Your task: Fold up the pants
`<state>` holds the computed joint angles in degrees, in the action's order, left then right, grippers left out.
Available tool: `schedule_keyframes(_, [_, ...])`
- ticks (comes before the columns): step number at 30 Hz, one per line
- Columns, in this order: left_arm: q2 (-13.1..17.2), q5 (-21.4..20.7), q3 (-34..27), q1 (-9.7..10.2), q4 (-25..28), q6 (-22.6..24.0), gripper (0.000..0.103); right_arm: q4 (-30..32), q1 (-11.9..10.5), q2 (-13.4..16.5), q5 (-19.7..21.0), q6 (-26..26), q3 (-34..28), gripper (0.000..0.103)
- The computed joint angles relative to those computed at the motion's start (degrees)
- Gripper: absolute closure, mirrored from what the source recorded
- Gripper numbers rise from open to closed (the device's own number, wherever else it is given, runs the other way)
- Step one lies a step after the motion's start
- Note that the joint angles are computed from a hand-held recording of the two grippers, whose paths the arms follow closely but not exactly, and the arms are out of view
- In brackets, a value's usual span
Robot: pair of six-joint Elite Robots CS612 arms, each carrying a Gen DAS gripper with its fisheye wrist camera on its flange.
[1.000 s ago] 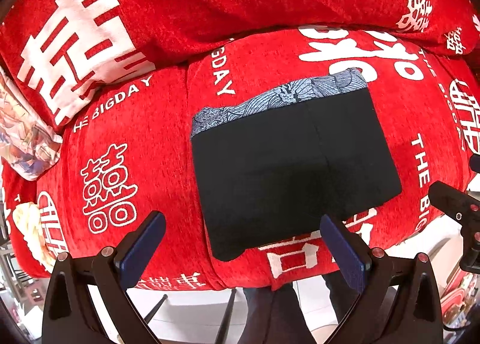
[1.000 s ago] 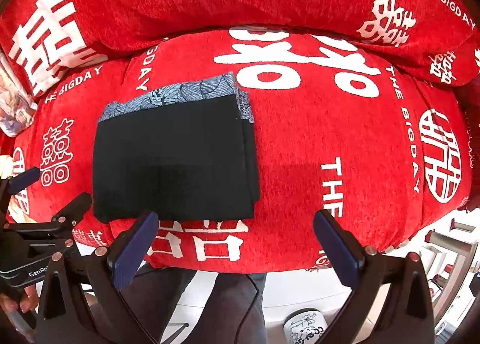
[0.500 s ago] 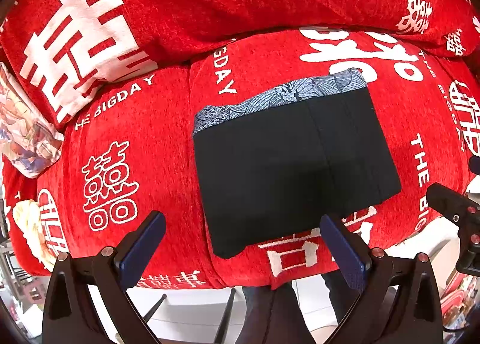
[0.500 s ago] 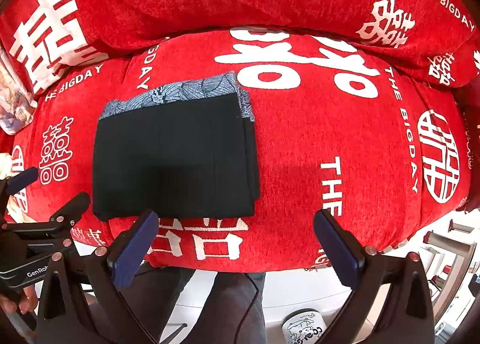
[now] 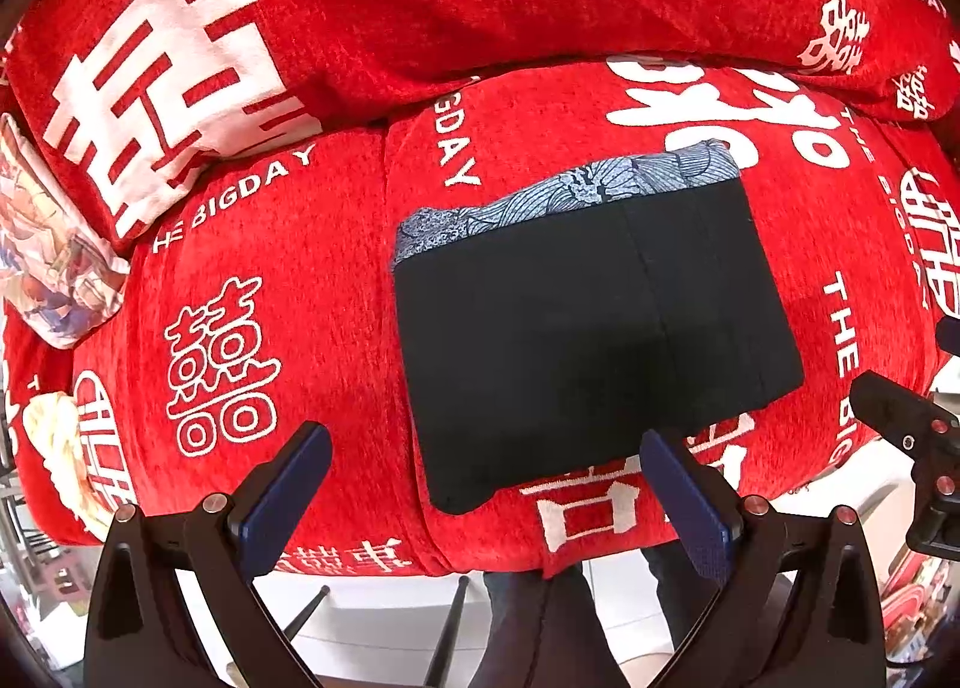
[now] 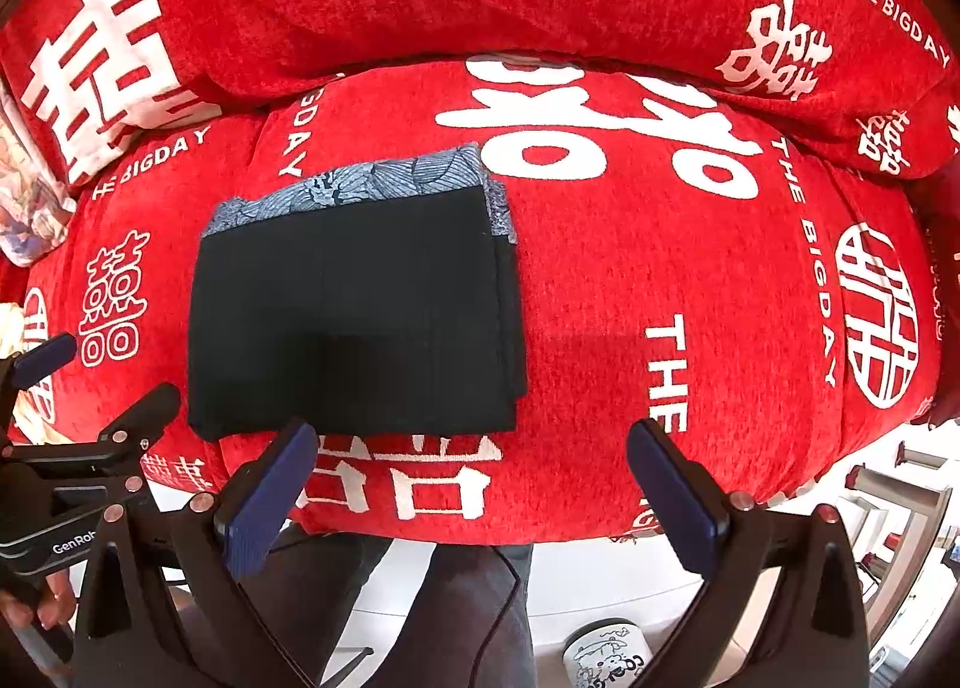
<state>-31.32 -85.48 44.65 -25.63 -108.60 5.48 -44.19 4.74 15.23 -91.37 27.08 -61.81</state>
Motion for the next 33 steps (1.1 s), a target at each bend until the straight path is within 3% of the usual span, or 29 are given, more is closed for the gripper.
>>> schedule_keyframes(33, [0.4, -0.8, -0.4, 0.24, -0.4, -1.5, 0.0, -0.8, 0.1, -0.5, 0.3, -2.2, 2.2, 0.0])
